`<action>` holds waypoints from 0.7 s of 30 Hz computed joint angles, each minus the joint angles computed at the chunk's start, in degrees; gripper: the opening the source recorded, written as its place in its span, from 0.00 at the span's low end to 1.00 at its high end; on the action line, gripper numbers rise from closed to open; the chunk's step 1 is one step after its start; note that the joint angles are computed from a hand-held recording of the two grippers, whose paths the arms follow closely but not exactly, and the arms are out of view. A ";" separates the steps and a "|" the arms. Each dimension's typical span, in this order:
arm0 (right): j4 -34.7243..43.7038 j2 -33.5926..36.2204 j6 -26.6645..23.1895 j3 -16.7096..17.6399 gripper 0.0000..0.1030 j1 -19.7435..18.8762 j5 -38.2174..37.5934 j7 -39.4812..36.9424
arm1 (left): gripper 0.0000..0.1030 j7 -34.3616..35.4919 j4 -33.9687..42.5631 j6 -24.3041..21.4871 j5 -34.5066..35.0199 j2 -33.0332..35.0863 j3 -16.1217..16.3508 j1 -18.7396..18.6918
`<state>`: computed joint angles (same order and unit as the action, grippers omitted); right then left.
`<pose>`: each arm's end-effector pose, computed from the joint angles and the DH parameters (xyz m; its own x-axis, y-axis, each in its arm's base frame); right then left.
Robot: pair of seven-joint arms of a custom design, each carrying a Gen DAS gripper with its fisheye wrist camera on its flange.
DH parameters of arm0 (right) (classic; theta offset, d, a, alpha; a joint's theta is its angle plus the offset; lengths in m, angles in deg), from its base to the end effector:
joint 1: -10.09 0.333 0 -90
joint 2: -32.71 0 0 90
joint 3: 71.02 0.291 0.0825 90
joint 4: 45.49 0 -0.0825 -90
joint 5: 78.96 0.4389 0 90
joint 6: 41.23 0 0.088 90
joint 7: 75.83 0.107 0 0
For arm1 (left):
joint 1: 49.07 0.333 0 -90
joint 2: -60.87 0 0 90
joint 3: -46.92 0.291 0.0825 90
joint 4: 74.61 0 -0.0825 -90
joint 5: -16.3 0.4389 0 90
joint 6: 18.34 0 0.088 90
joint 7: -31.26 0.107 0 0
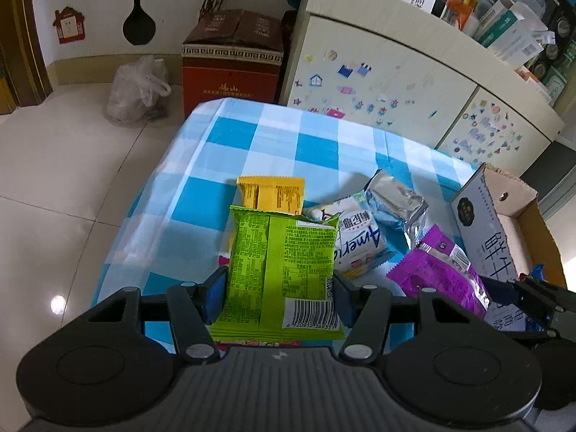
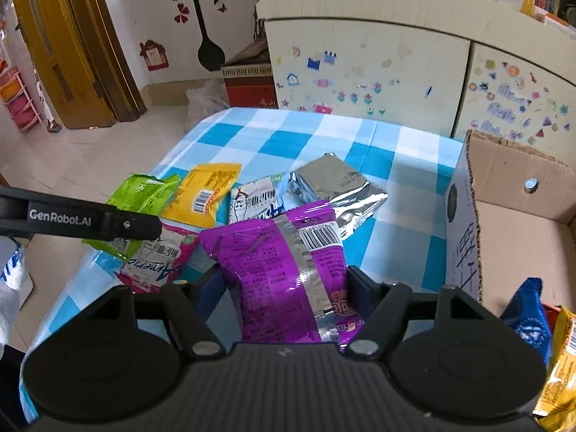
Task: Organize snacks
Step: 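Grasp the green packet with the left tool while the right tool grasps the purple packet, then carry the green packet with the left tool while the right tool carries the purple packet over the box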
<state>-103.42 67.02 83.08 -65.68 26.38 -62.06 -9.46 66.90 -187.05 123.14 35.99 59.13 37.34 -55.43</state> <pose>0.7531 0.2844 0.5518 0.6393 -0.7608 -0.1117 -0.6569 -0.4648 -0.5936 0.6186 -0.1783 0.5011 0.3824 -0.9036 0.1933 -0.7328 -0.4240 -0.5322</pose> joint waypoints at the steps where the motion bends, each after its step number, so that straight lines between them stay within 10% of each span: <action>1: -0.61 -0.50 0.26 0.02 0.70 -0.06 0.11 -0.08 | 0.62 -0.27 0.09 -0.05 0.25 -0.10 -0.05 -0.04; 21: -5.53 -7.41 5.55 0.11 0.71 -1.53 3.03 0.25 | 0.62 -3.71 2.39 -1.31 4.95 -1.48 -0.96 -0.81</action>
<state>-108.95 59.60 88.64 -65.56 24.84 -59.03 -9.21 63.18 -184.66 121.83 40.95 57.65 36.39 -56.24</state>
